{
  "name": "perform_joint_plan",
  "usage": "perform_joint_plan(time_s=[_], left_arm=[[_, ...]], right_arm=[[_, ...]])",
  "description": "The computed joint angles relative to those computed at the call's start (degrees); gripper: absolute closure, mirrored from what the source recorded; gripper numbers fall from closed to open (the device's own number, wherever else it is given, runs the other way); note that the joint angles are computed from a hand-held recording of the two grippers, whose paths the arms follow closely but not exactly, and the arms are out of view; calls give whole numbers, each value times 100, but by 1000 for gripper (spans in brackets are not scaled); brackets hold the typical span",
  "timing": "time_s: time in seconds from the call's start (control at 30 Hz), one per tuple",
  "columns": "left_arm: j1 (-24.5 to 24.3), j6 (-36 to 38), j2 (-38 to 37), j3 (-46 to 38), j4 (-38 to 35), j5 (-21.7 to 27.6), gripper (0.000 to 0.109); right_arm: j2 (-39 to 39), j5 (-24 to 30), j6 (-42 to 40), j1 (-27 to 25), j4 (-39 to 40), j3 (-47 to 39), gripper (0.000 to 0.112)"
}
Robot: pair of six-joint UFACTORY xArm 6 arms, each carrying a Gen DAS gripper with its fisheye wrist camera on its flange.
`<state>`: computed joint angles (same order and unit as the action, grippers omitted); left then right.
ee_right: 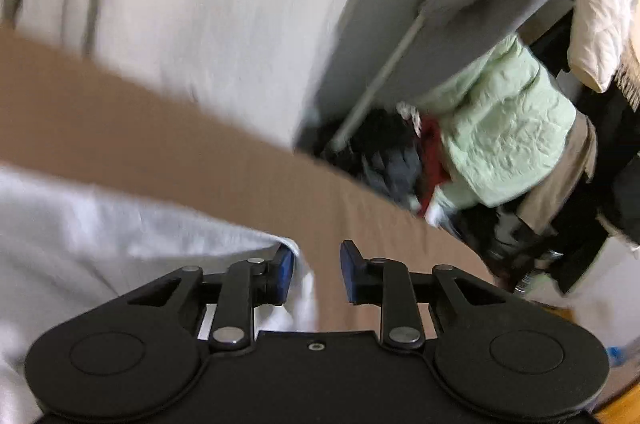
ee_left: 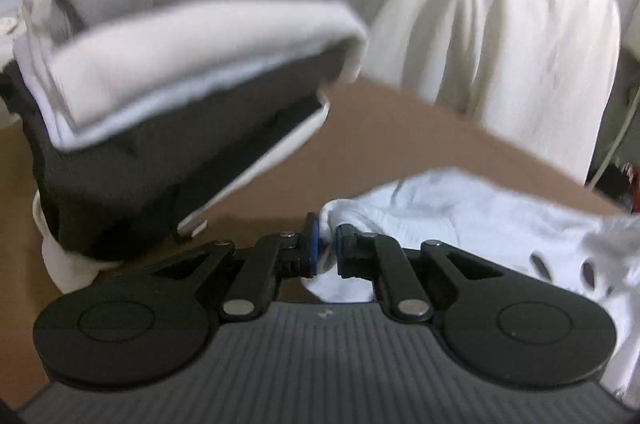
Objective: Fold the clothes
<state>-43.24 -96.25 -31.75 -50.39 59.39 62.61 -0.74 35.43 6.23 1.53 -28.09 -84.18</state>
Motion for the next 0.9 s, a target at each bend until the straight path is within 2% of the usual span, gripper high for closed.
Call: perform_joint_plan(time_s=[0.07, 0.17, 0.2, 0.3, 0.33, 0.37, 0.4, 0.43, 0.5, 0.6, 0.7, 0.8, 0.9], left_arm=[[-289, -165, 166, -116, 356, 503, 100], [-543, -333, 504, -417, 393, 1343, 100], [-668, -448, 682, -596, 382, 1785, 96], [-1182, -501, 786, -649, 884, 3511, 97], [-1204, -433, 831, -680, 944, 3798, 99], [-1154, -312, 727, -582, 1022, 3845, 98], [-1036, -396, 532, -512, 867, 3652, 98], [-844, -562, 288, -407, 637, 3219, 98], [-374, -655, -132, -49, 259, 2024, 97], [184, -137, -142, 222, -348, 647, 95], [559, 240, -5, 434, -743, -600, 93], [458, 303, 323, 347, -581, -749, 85], [360, 409, 572, 194, -437, -568, 79]], right_arm=[[10, -57, -578, 90, 785, -35, 83], [-2, -27, -1218, 305, 1614, -31, 83], [4, 2, -1424, 379, 1852, -30, 82], [-2, 271, -1963, 620, 2462, -23, 79], [-1, 480, -2104, 703, 2639, -71, 79], [17, 733, -2274, 780, 2855, -160, 79], [-7, 946, -2397, 881, 3022, -226, 79], [1, 1098, -2542, 963, 3191, -317, 78], [158, 1338, -2903, 1062, 3560, -606, 74], [669, 1642, -3188, 1157, 3919, -1274, 64], [1132, 1957, -3065, 1117, 4376, -1775, 47], [1462, 2011, -2647, 1126, 4527, -1981, 47], [1855, 2241, -2389, 1155, 4503, -2294, 47]])
